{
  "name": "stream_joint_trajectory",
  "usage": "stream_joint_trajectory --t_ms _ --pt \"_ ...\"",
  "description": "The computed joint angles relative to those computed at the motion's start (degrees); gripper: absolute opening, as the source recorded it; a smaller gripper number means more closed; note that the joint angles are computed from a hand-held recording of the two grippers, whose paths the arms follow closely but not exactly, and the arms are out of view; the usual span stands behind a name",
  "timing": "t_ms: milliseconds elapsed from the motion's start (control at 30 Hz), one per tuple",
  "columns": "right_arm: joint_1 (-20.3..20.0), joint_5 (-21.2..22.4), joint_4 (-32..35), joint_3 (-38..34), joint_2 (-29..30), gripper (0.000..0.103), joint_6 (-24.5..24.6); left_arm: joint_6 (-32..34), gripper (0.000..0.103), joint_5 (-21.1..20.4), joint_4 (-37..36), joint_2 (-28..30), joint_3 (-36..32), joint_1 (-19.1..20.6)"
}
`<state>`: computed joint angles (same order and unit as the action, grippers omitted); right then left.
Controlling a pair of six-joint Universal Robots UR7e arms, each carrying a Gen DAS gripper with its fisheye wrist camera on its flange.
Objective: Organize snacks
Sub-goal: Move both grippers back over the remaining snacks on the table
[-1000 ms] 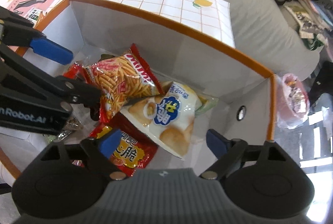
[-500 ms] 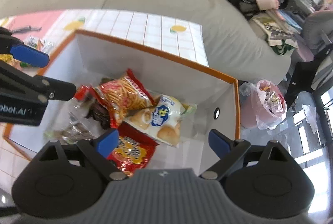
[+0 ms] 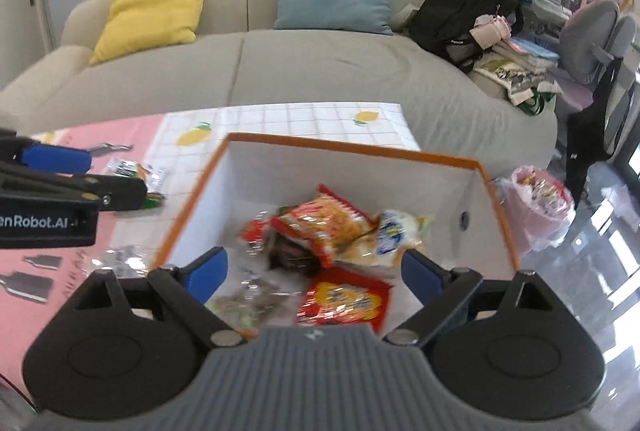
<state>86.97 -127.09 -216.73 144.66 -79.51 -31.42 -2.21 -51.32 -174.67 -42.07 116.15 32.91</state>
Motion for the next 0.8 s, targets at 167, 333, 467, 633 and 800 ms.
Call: stream_joint_trajectory --t_ms 167,333,467,633,800 --pt "4.1 -3.6 -10.8 1.0 8.4 0.091 1.7 -1.6 0.076 3.6 -3.4 -3.5 5.5 0.4" --pt "7.5 -5.4 -16.8 1.5 15.0 0.091 3.5 -3.1 0.075 4.2 -5.3 -6.9 10.4 1.4" --pt "9.5 -5.5 -18.9 1.4 18.7 0.091 2.9 -5.4 0.074 5.3 -5.1 -8.6 13.2 2.1" --pt "11.4 -4.6 -16.1 0.8 21.0 0.091 5.1 -7.2 0.073 7.3 -5.5 -9.8 15.8 3.4" --pt "12.5 -4.7 -10.9 -0.5 22.3 0.088 9.0 -8.2 0.070 8.7 -5.2 -10.5 17.2 4.5"
